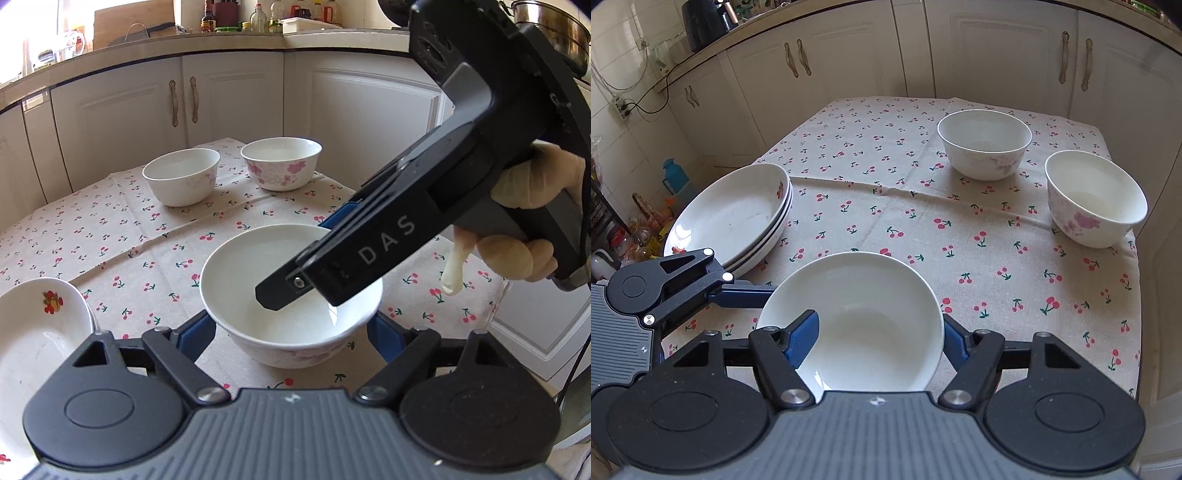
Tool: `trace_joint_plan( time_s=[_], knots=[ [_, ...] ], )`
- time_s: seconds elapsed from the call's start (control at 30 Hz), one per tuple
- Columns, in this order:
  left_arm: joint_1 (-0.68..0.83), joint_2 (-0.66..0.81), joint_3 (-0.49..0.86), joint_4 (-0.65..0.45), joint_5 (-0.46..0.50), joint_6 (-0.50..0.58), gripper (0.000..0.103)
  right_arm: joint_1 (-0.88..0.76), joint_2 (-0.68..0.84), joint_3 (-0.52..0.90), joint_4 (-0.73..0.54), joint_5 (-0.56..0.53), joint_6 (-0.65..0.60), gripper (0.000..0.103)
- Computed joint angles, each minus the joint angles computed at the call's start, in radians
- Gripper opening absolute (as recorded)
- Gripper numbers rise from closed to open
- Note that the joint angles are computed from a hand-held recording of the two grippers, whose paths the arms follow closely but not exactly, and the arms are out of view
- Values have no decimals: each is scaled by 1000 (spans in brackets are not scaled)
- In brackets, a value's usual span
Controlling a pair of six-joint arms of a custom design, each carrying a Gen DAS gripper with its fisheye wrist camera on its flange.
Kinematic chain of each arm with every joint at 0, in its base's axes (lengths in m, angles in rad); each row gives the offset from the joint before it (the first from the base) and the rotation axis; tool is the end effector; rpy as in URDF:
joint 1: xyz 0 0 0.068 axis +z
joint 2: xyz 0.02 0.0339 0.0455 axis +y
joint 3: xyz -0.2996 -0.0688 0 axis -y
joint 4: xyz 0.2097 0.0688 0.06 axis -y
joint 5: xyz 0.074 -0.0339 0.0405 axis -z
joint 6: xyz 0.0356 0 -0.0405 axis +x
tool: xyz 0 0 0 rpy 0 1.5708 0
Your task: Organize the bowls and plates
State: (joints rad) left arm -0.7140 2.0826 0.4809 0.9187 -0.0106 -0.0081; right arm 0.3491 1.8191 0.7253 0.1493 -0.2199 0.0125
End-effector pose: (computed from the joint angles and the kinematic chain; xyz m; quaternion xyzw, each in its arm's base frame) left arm 0.2309 -0.1996 0.0941 0.3100 0.8482 -0.1472 0.4035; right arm 0.2858 0.1123 0.1571 -0.1917 0.9266 0.1577 0.2824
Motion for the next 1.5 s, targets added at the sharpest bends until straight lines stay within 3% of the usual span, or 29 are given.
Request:
trace_joint_plan(
  time_s=[0.7,0.8,0.87,0.93,1.3,1.5],
  knots=[
    [12,23,-8,35,35,14,89,-1,-10,-24,19,6,10,76],
    [27,24,-19,49,67,24,92,-4,-10,-32,35,-3,13,79],
    [31,21,-33,65,79,38,96,1,-16,-44,55,3,20,89],
    [34,15,-44,69,92,49,96,14,-27,-61,84,36,31,103],
    [64,-64,-89,14,126,63,97,46,-81,-149,175,131,99,103],
    [85,-136,-64,-109,160,105,97,116,-137,-249,344,316,129,103]
  ],
)
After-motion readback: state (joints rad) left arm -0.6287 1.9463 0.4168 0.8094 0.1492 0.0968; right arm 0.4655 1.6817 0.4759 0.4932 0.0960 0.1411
